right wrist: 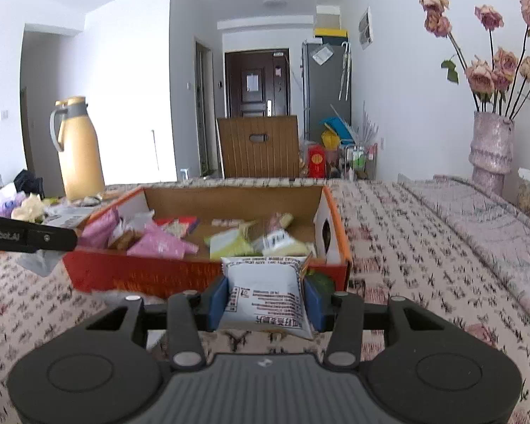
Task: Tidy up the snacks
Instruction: 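Carry both white packets over the box and release them inside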
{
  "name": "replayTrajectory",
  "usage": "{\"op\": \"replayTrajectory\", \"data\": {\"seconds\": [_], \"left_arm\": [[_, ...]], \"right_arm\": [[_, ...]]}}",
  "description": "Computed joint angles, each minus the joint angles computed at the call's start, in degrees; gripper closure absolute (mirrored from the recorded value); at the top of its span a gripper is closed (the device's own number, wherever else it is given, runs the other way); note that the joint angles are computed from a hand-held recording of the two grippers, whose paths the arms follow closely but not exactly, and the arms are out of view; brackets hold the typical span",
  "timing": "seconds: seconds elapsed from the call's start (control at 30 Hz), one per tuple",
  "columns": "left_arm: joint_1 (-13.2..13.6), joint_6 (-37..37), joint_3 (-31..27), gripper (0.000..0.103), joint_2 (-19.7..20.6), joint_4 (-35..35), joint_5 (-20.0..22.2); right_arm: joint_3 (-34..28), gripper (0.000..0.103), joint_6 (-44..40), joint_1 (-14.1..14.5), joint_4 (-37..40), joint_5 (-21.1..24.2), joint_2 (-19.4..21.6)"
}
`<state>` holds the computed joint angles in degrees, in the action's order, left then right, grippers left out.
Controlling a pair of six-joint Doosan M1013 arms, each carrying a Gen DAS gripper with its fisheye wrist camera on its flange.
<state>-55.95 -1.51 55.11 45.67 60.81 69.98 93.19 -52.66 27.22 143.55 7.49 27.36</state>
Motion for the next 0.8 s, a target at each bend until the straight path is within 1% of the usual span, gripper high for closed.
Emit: {"op": "replayTrajectory", "data": {"seconds": [0.2,0.3,0.43,0.5,0.6,0.67,0.7,0.73,0.77,0.8], "left_arm": [[0.78,2.06,-3.38,0.062,1.55,1.81,0.54],[1.32,3.54,-5.25,0.062,2.46,2.33,0.86],[2.14,5.21,-7.65,0.062,3.63,2.6,1.14],[2.59,5.97,-9.05,0.062,4.32,2.57,1.37],[3.39,6.83,-10.94,0.062,5.31,2.46,1.55],[3.91,7.16,-11.91,0.062,5.88,2.45,1.55],[4.13,7.33,-12.44,0.062,6.21,2.43,1.64],[4.38,7.4,-12.87,0.062,6.52,2.34,1.67],[4.6,7.33,-13.09,0.062,6.73,2.25,1.6],[4.81,7.14,-13.26,0.062,6.96,2.23,1.55]], "right_arm": [[-2.58,0.058,-6.63,0.06,7.36,0.43,0.89],[-4.44,0.058,-8.06,0.14,8.98,0.03,1.74],[-7.59,0.058,-7.83,0.27,8.74,-1.24,3.25],[-9.22,0.058,-10.01,0.36,11.31,-1.88,4.09],[-11.84,0.058,-9.1,0.44,10.66,-3.21,5.49],[-13.55,0.058,-10.92,0.62,12.36,-4.22,6.47],[-14.51,0.058,-9.28,0.67,10.75,-4.82,7.05],[-15.53,0.058,-5.45,0.7,7.09,-5.49,7.71],[-16.26,0.058,-4.26,0.74,6.16,-5.98,8.2],[-17.03,0.058,-5.79,0.73,8.22,-6.36,8.8]]}}
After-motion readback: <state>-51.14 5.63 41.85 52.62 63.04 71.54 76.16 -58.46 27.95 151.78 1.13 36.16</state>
